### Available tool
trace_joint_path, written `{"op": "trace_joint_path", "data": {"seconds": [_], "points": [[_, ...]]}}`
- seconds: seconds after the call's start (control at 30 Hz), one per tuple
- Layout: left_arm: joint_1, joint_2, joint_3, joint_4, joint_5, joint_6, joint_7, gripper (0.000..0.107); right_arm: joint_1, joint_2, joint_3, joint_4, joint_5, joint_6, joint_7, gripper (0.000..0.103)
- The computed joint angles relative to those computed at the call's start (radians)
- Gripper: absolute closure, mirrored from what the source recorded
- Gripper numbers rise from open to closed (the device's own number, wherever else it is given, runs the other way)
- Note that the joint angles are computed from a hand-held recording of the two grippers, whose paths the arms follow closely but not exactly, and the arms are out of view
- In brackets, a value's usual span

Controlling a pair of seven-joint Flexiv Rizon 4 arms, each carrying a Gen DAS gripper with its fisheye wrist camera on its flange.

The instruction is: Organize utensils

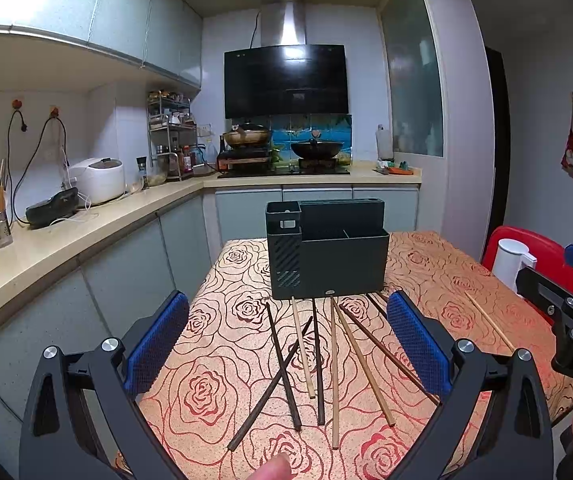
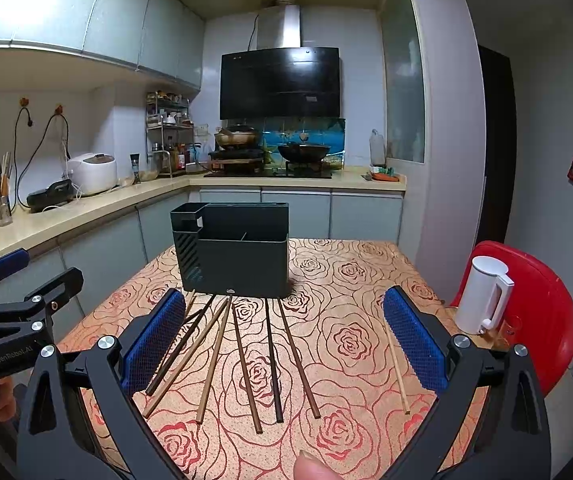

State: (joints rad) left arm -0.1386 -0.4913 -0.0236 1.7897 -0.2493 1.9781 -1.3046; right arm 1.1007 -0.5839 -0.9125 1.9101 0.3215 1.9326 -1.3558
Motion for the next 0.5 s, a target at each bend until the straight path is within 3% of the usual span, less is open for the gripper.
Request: {"op": "trace_joint_path", "data": {"seconds": [0.3, 0.5], "points": [[-0.013, -0.014, 0.059, -0.035, -0.061, -0.061, -0.004, 0.011, -0.041, -0.021, 0.002, -0.001, -0.020, -0.040, 0.041, 0.007], [0.060, -0.027, 0.016, -0.049, -0.042, -0.137, -0.023, 0.011, -0.061, -0.049, -0.018, 0.010, -0.060, -0.057, 0.091, 0.007]]}}
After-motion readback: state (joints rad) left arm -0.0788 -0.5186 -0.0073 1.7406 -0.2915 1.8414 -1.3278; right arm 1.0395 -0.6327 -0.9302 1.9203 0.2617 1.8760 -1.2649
